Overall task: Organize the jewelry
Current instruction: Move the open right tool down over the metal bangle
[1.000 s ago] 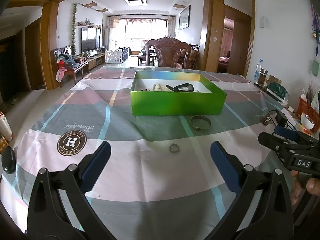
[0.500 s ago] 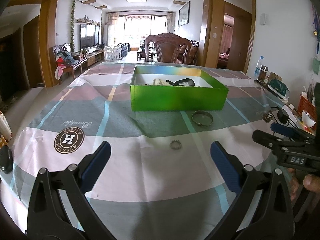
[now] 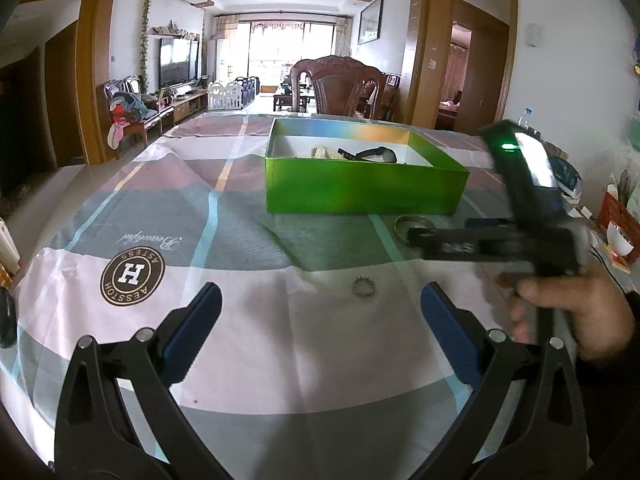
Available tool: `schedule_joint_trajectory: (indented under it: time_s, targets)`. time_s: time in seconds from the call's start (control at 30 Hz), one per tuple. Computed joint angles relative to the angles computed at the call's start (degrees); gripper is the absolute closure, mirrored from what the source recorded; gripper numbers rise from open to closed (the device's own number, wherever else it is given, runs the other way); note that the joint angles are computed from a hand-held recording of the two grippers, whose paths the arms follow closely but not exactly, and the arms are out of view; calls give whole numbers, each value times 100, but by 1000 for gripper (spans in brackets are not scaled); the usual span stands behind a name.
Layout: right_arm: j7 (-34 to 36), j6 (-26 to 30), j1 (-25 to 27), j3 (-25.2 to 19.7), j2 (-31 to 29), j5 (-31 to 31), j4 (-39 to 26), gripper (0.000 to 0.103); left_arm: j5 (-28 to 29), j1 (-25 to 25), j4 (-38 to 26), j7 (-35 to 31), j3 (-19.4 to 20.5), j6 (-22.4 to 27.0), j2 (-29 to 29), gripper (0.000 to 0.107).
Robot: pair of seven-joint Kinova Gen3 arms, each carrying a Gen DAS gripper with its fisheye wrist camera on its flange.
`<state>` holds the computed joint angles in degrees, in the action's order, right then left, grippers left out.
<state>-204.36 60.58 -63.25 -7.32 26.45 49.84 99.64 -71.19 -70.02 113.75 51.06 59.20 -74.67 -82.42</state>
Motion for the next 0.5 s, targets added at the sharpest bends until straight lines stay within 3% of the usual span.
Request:
schedule_joint_trajectory:
  time_s: [0.17,0.3,0.33,0.43,0.5]
  targets:
    - [524,-192,348,45,201,-334,-269,9,36,-105,-79,25,39,-63,0,9]
    - [471,-215,231,213,232,-242,-214,9,53,-165,-120,47,26,-138,-29,9]
    - [476,-227,224,217,219,-230,-199,12,64,-190,-144,58,28,-157,-39,9]
    - [395,-198,126,230,168,-73,-121,39,80,-259,-253,117,22,-239,-73,9]
    - [432,-215,148,203,156,-40,-120,42,88,-316,-357,154,-4,-324,-107,9]
